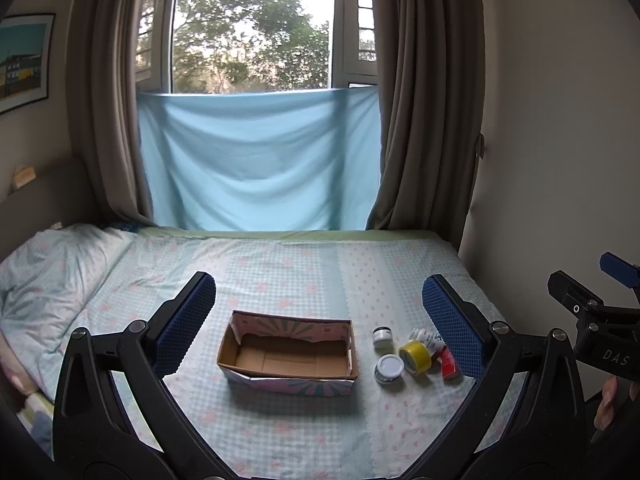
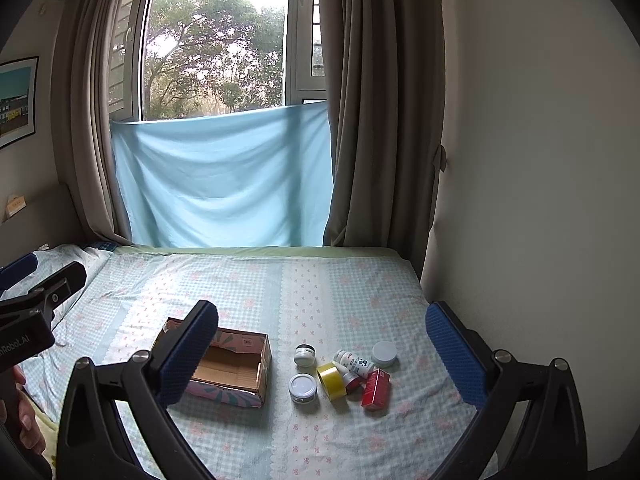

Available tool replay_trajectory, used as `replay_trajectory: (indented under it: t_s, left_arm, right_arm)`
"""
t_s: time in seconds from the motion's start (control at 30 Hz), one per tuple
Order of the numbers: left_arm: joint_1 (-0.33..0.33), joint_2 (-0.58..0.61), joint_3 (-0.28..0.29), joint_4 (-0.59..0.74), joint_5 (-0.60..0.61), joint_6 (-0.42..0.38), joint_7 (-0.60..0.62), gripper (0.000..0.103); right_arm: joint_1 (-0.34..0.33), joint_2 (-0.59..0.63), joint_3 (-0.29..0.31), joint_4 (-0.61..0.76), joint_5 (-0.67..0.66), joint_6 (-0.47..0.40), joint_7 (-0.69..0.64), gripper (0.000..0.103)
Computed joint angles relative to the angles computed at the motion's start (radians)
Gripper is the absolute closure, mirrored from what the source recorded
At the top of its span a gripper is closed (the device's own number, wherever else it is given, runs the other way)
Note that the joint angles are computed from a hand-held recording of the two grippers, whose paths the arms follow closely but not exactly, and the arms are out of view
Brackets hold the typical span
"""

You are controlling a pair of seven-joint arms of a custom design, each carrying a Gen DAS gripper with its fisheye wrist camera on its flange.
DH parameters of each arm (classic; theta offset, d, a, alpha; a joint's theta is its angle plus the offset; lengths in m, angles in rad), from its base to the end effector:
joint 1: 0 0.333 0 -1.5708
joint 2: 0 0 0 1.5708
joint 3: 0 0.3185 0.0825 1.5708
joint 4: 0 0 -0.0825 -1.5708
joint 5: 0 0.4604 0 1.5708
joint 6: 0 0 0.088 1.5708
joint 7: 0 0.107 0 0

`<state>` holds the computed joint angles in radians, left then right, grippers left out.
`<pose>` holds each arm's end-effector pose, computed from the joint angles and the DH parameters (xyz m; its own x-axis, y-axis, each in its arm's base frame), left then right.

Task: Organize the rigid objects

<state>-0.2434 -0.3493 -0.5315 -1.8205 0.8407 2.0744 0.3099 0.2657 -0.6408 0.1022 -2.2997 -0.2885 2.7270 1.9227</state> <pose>0.3943 -0.4114 0.7424 0.2269 -0.9735 0.0281 -0.4184 -0.1235 -0.8998 0.4386 0.1942 0.7008 0.2041 -0.9782 0.0377 -0.4433 -0.1267 -0.8874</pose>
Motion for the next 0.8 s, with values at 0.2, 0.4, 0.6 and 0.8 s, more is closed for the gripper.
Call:
replay_trajectory:
  t_s: [0.2, 0.4, 0.6, 0.8]
  left_arm:
    - [0.001, -0.002, 0.002, -0.002, 0.008, 0.004, -0.004, 0.001]
    - [0.006, -0.002, 0.004, -0.002, 0.015, 0.010, -0.006, 0.001]
    - [0.008, -0.005, 0.009, -0.004, 0.013, 0.015, 0.011, 0.001]
    - [0.007, -0.007, 0.028, 0.002, -0.045, 0.014, 0.061, 0.001]
  right_arm:
    - [-0.003, 0.006, 0.004, 0.005, -0.002, 0.007, 0.007, 0.000]
    - [-0.005, 0.014, 0.005, 0.011, -0.002, 0.017, 0.017, 0.000]
    - [-0.010, 0.022, 0.009, 0.017, -0.005, 0.026, 0.032, 0.000]
    - [-0.013, 0.033, 0.016, 0.040, -0.005, 0.001, 0.056, 0.000]
